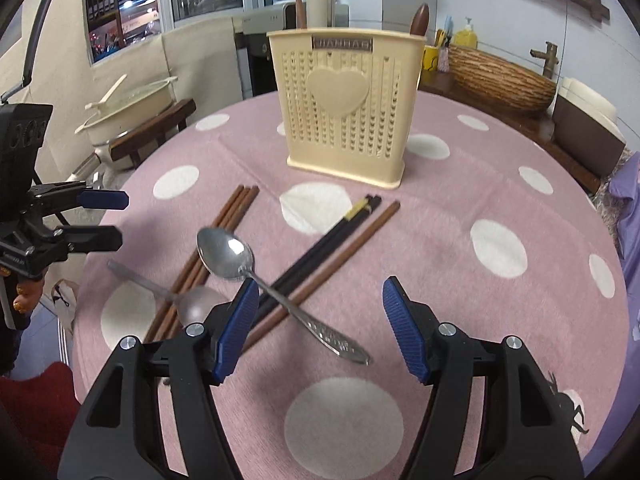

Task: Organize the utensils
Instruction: 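Grasp the grey plastic spoon with the left gripper while the right gripper grasps the silver spoon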

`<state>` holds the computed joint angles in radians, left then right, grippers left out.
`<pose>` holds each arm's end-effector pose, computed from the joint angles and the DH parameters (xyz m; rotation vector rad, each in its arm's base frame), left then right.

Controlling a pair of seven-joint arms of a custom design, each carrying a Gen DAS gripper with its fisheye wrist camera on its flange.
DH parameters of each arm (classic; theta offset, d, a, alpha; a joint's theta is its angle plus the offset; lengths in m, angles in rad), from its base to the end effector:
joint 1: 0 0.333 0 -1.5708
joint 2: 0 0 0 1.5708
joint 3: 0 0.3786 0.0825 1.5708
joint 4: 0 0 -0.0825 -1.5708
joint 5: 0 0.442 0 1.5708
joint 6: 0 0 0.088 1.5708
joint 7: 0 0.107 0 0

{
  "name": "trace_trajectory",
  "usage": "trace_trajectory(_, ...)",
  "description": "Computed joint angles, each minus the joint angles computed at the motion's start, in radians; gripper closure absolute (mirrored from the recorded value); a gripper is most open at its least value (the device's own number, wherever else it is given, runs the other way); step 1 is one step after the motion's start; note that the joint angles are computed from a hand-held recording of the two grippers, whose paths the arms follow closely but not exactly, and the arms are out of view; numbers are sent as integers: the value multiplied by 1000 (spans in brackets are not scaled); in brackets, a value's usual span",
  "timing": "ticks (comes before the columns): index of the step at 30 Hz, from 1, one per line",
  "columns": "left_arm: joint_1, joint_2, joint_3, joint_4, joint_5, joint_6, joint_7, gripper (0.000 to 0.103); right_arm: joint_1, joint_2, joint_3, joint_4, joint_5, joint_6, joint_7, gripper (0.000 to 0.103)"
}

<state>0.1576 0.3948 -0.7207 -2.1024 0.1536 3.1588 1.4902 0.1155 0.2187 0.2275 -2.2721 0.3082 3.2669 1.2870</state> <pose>0.5935 -0.3446 0.3808 -1.4042 2.3558 -1.1072 0.6050 0.1783 0.3673 -1.9502 1.4682 -0.5559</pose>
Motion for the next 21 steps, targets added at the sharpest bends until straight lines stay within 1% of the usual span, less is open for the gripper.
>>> trace_trajectory(2,19,5,-25,-12,9,-9,21,21,-18,4,12,1,-4,-19,-9,38)
trace_trajectory(4,22,10,-34,-16,15,-25,45,25,-2,9,-9,9,-4,-41,-20,40)
trace_trajectory(5,18,11,-32,-18,15,-30,56,26,-8,12,-4,13,0,-52,-31,43)
trace_trajectory(6,9,12,-25,-18,18,-38,70,29,-39,15,26,18,9,-67,-52,45)
trace_trajectory(7,-8,10,-9,-18,20,-44,80,32,-51,20,38,24,24,-82,-79,46)
trace_trajectory(8,-30,7,15,-18,21,-46,86,33,-31,22,16,26,20,-91,-84,47)
trace_trajectory(9,-54,4,40,-17,22,-48,91,37,4,25,-22,30,7,-100,-79,50)
trace_trajectory(10,-68,3,56,-15,17,-58,95,40,7,28,-25,34,22,-112,-98,51)
trace_trajectory(11,-71,6,59,-10,7,-73,104,42,-17,29,0,36,42,-119,-127,52)
trace_trajectory(12,-72,6,61,-12,-4,-73,116,43,-14,32,-3,38,50,-128,-144,53)
trace_trajectory(13,-89,-1,80,-16,-5,-64,123,46,8,32,-26,39,47,-135,-148,56)
trace_trajectory(14,-127,-9,120,-16,3,-59,119,47,28,33,-48,40,43,-143,-149,59)
trace_trajectory(15,-157,-18,152,-18,7,-57,112,51,34,34,-55,43,47,-155,-158,62)
trace_trajectory(16,-196,-25,195,-18,17,-53,100,53,14,35,-30,42,71,-148,-187,64)
trace_trajectory(17,-234,-32,236,-16,28,-53,86,59,-1,36,-13,44,92,-153,-210,68)
trace_trajectory(18,-259,-36,262,-15,37,-55,77,65,7,35,-19,44,99,-155,-217,72)
trace_trajectory(20,-277,-39,276,-12,45,-62,79,70,33,33,-42,44,103,-155,-218,76)
trace_trajectory(21,-300,-43,300,-12,53,-61,68,72,49,31,-56,40,101,-153,-212,79)
